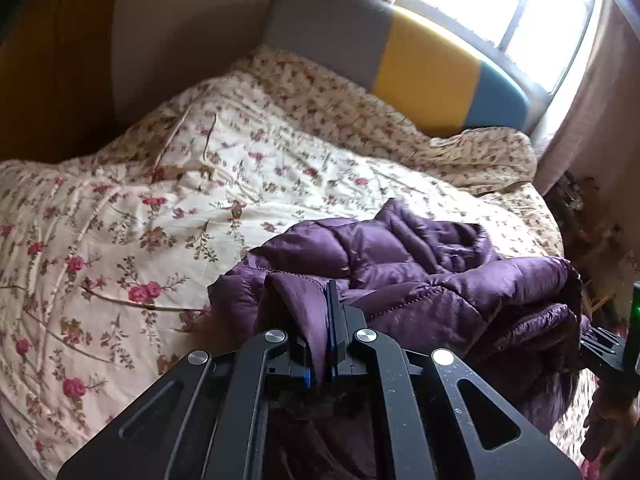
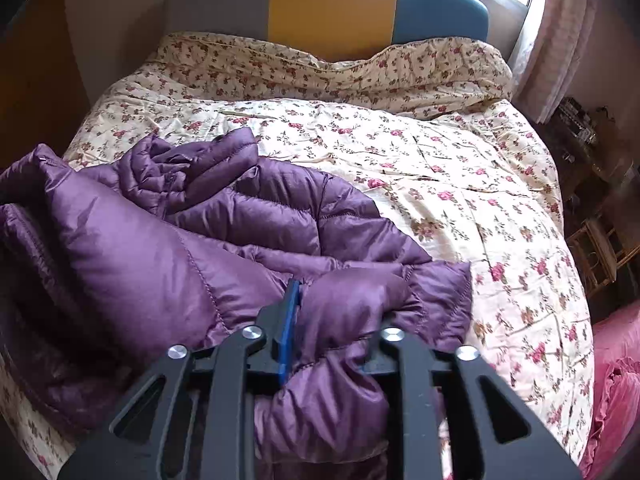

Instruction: Fold large clothes

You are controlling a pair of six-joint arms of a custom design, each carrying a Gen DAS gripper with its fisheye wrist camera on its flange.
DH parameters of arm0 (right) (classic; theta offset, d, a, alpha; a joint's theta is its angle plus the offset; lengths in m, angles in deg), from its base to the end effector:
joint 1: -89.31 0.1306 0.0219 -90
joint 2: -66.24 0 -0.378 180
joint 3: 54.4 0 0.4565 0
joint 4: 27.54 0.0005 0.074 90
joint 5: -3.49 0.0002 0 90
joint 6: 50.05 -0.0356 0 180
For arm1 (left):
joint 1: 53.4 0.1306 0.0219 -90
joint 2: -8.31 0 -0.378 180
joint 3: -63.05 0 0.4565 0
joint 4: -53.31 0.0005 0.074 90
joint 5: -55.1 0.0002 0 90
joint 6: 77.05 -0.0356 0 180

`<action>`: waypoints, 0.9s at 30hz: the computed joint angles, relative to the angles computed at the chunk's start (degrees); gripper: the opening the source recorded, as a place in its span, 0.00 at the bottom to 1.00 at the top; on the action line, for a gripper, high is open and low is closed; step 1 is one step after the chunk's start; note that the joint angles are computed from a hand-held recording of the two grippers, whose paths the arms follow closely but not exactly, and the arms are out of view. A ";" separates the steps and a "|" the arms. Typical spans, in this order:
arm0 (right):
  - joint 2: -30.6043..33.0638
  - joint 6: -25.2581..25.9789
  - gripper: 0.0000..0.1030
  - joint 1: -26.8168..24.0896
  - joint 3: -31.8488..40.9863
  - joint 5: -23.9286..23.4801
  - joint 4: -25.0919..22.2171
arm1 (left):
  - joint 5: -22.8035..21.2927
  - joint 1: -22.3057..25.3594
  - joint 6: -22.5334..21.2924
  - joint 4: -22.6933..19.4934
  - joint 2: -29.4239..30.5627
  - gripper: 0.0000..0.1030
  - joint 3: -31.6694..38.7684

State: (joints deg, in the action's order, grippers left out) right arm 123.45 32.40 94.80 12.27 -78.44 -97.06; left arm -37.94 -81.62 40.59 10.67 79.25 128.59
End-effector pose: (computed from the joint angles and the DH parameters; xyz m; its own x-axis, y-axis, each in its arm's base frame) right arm 0.3209 0.0253 0.4286 -0.8584 0.0482 -0.5107 0.0886 0.9945 -0.0550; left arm 0.3761 -0.2002 0.3633 -0.7850 -0.1045 -0.6106 0.0867 0.9575 -0.2752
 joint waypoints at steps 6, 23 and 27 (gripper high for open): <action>3.31 -0.07 0.51 0.42 2.49 0.07 0.12 | 3.57 2.57 1.82 -1.10 2.72 0.09 1.65; 5.87 -1.58 0.98 3.66 13.04 -0.52 -3.13 | 5.83 6.53 4.57 -0.14 -9.56 0.78 -5.39; 5.32 -0.56 0.98 3.09 14.57 0.31 -4.77 | 9.23 6.84 5.33 -0.09 -13.55 0.79 -9.53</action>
